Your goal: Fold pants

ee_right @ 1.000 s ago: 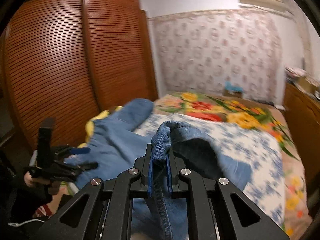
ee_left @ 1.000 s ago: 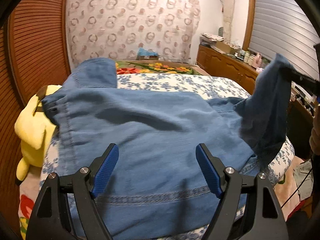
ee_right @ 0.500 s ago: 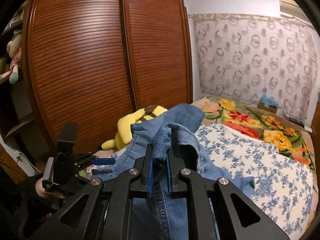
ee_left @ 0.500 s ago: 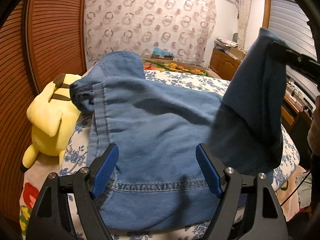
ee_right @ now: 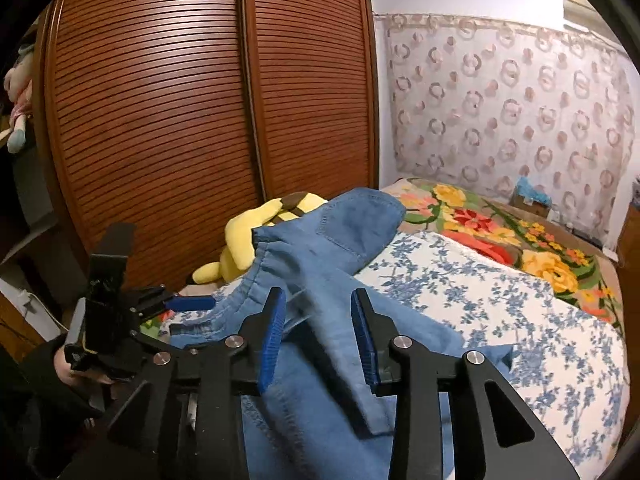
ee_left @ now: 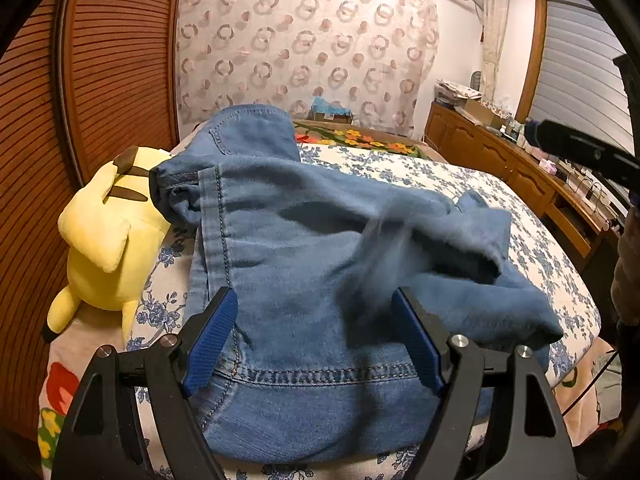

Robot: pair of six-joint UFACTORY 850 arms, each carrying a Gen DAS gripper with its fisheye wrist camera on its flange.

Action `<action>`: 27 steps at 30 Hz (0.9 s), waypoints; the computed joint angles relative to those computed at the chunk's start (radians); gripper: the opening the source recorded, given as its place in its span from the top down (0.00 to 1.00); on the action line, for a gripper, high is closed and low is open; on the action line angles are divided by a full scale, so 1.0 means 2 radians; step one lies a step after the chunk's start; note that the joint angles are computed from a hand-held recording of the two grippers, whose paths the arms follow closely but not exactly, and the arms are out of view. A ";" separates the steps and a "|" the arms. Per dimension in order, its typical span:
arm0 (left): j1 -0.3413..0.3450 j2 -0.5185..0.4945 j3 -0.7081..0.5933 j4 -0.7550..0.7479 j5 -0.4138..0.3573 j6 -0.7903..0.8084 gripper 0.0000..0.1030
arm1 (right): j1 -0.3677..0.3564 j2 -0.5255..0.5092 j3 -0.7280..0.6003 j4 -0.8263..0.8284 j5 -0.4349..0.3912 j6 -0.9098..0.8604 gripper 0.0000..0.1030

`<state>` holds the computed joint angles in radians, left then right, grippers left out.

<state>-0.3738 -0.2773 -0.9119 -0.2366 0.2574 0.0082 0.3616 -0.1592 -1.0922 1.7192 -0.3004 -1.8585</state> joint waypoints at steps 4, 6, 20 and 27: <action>-0.001 0.003 0.004 0.013 0.004 -0.013 0.22 | 0.000 0.007 0.015 0.031 0.024 -0.028 0.65; -0.001 0.001 0.002 0.016 0.002 -0.013 0.22 | 0.000 0.007 0.020 0.038 0.034 -0.031 0.64; -0.013 -0.052 -0.058 0.049 -0.022 0.006 0.56 | 0.005 -0.015 0.018 -0.294 0.071 0.355 0.56; -0.011 -0.064 -0.066 0.042 -0.029 0.016 0.66 | 0.014 -0.017 0.020 -0.346 0.047 0.445 0.55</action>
<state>-0.3957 -0.4060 -1.0440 -0.1519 0.2001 0.0400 0.3892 -0.1925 -1.0526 1.0267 -0.2062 -0.9677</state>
